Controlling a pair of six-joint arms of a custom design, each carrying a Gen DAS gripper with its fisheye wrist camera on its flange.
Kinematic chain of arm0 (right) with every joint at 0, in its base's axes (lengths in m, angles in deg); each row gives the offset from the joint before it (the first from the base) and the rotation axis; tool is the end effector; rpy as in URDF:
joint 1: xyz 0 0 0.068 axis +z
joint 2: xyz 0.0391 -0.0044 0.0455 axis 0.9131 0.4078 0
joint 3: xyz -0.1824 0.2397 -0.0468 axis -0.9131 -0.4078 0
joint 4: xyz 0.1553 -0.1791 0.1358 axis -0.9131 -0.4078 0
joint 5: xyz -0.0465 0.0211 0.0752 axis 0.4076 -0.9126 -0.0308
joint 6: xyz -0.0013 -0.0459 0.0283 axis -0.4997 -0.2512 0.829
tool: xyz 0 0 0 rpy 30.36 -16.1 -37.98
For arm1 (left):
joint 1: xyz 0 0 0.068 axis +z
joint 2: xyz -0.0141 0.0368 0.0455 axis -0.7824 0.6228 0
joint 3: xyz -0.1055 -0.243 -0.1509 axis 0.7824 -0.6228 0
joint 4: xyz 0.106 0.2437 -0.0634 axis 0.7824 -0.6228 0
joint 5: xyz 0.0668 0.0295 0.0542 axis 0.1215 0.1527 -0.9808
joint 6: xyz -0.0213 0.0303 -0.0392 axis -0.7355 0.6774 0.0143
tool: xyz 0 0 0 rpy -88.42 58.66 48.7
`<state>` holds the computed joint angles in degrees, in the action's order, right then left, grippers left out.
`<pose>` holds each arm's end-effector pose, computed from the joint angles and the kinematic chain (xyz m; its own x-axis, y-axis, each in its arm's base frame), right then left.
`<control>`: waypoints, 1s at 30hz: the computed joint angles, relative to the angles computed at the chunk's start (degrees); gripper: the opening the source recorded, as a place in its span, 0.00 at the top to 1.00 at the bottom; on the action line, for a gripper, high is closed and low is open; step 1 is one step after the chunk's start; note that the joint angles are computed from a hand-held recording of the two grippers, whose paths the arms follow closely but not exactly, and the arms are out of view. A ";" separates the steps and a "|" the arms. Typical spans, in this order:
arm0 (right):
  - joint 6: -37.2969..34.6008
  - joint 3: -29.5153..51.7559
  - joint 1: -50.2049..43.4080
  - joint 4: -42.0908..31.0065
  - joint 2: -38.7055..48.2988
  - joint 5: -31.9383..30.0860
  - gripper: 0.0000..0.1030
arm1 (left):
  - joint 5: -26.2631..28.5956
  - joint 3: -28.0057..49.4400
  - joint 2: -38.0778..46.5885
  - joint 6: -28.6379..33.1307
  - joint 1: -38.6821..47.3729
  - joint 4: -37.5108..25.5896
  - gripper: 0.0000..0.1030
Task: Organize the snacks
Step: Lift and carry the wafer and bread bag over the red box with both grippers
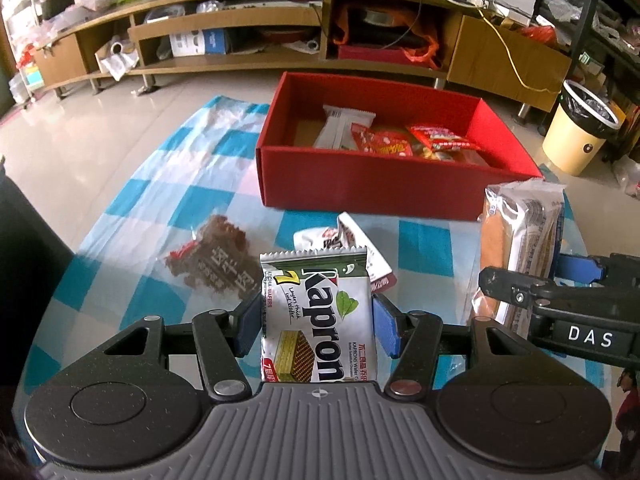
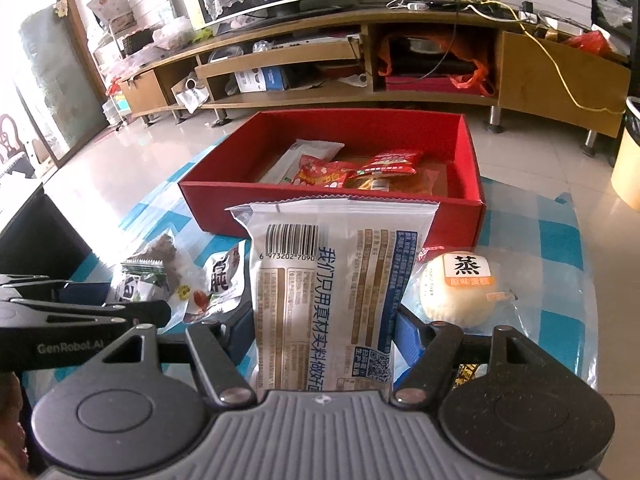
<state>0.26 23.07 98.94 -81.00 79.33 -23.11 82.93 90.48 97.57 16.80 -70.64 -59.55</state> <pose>0.1966 0.1197 0.1975 -0.7660 0.1428 -0.6267 -0.0150 0.9708 0.2396 0.2021 -0.0682 0.2022 -0.7935 0.2147 -0.5694 0.2557 0.9667 0.0082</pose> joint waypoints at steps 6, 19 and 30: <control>-0.60 0.41 -0.48 0.60 0.24 -0.19 0.34 | 0.01 1.29 0.65 -0.19 -0.56 0.38 0.37; -1.73 1.00 -3.41 0.99 -0.43 -0.44 0.34 | -0.70 4.11 3.41 -0.04 -1.54 2.21 0.37; -2.83 2.45 -6.80 1.95 0.16 -1.47 0.34 | -0.86 6.73 6.47 0.37 -2.30 4.22 0.37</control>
